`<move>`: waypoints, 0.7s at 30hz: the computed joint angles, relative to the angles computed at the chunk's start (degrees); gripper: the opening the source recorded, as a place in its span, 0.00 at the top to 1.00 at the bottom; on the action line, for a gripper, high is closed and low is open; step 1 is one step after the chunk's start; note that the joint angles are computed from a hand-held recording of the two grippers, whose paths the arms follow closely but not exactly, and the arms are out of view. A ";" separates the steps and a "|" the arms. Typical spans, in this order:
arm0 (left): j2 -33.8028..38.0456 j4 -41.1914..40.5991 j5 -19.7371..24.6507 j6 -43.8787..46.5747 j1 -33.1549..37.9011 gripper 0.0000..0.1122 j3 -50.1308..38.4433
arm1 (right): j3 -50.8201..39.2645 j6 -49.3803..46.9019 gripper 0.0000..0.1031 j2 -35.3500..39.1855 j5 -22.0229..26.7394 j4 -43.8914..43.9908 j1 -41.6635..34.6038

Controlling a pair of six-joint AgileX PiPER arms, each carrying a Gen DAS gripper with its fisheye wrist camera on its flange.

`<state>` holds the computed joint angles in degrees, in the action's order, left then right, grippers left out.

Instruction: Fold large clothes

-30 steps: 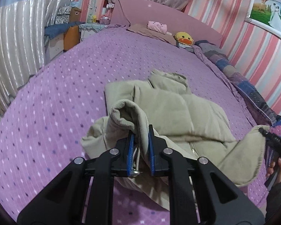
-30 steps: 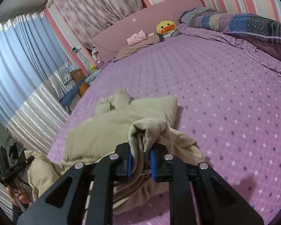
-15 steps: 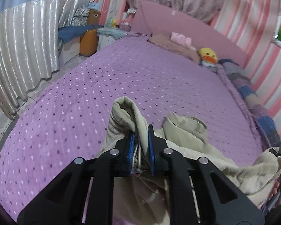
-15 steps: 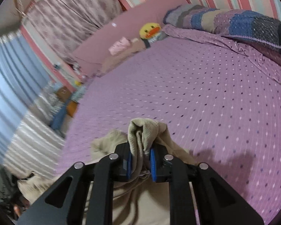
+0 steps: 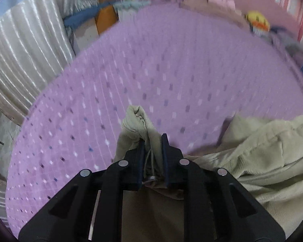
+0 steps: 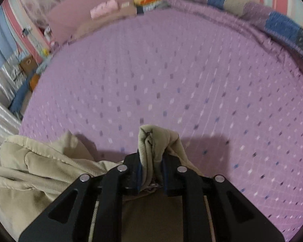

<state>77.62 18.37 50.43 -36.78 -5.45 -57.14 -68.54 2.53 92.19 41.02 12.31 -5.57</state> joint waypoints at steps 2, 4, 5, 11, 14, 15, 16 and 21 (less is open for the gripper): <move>0.03 -0.18 -2.29 1.24 -0.20 0.84 3.22 | 2.79 -2.50 0.85 -0.09 -1.14 1.24 -0.13; -1.16 1.08 -2.25 1.40 -0.99 0.83 4.09 | 3.79 -5.39 0.85 -0.14 -0.74 2.57 -0.73; -1.65 0.74 -1.33 2.30 -1.06 0.83 3.61 | 3.81 -7.02 0.85 -0.27 -0.12 3.51 -1.24; -6.96 -12.40 6.97 20.19 5.07 0.59 -2.14 | -1.05 -20.78 0.36 -2.69 12.92 16.65 -9.65; -12.60 -18.65 11.28 27.90 10.80 0.22 -3.19 | -0.53 -24.82 0.09 -8.02 14.49 20.41 -13.03; -13.69 -17.43 11.93 27.04 10.65 0.12 -3.57 | -0.71 -25.69 0.09 -9.01 15.68 21.42 -13.83; -16.12 -16.27 13.04 26.61 10.42 0.11 -4.18 | -1.44 -25.67 0.09 -10.17 17.53 21.83 -14.77; -22.25 -16.78 17.86 23.01 5.94 0.11 -4.65 | 2.22 -25.70 0.09 -19.77 18.72 19.62 -13.50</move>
<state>55.37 1.59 68.29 -13.76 0.49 -61.79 -66.32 -23.17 72.42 59.74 31.93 -19.07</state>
